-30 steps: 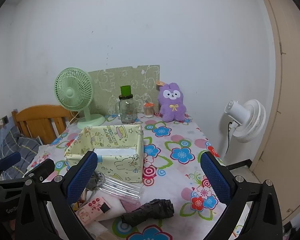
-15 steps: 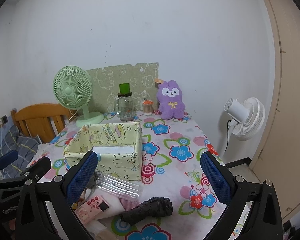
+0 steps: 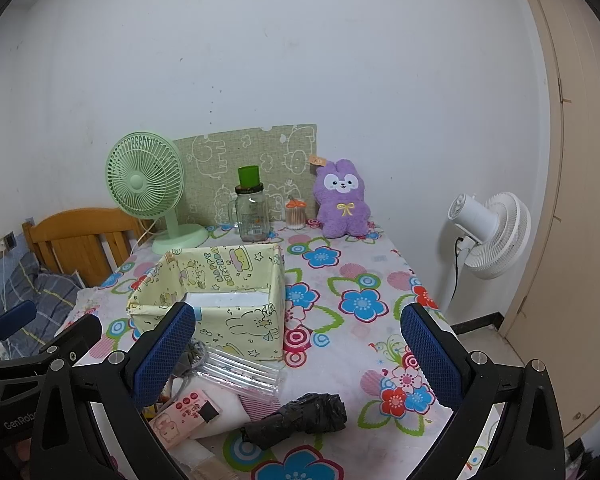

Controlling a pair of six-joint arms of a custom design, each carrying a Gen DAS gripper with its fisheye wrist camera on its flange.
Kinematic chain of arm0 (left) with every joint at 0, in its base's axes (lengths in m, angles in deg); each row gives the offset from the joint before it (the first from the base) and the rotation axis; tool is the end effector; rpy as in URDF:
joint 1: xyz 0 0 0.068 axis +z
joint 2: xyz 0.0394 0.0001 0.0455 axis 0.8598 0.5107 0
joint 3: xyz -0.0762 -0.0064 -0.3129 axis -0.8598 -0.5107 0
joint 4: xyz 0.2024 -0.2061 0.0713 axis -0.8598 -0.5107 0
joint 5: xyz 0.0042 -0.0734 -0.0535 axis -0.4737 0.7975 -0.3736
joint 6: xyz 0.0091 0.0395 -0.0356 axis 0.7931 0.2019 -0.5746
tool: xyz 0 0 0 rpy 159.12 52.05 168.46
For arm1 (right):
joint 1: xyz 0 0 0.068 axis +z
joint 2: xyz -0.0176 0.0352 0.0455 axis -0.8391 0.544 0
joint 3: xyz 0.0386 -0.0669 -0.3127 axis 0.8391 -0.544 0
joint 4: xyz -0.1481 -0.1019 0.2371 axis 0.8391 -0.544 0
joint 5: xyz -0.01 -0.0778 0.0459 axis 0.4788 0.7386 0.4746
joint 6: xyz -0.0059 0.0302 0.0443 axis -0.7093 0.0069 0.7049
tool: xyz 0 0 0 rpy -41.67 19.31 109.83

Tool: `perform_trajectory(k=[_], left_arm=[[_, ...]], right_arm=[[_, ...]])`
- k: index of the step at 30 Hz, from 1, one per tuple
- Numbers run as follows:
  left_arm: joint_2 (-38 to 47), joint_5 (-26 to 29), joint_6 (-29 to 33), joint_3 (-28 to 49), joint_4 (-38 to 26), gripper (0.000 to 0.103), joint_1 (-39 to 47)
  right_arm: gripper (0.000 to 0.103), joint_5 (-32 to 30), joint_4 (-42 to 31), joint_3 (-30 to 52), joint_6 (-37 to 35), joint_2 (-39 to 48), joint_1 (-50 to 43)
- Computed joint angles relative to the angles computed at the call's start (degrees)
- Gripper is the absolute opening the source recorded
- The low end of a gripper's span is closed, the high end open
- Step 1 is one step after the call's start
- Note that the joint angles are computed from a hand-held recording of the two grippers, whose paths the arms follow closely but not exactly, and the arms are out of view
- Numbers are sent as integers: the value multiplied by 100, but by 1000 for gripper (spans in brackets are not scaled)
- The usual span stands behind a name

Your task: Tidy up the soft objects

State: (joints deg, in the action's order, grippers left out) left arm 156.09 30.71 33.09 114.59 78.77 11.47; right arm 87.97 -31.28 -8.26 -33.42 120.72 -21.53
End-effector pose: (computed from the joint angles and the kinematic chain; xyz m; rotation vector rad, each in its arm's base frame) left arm 0.1930 -0.1939 0.2257 0.3896 2.0439 -0.2770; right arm 0.1215 0.0527 0.2190 0.4349 1.9640 -0.2478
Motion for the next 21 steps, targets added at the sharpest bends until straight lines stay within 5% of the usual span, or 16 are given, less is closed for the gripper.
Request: perform_trajectory(k=[21], left_arm=[[14, -26, -10, 8, 4, 103, -19]], right_arm=[[103, 8, -23, 9, -8, -25, -3]])
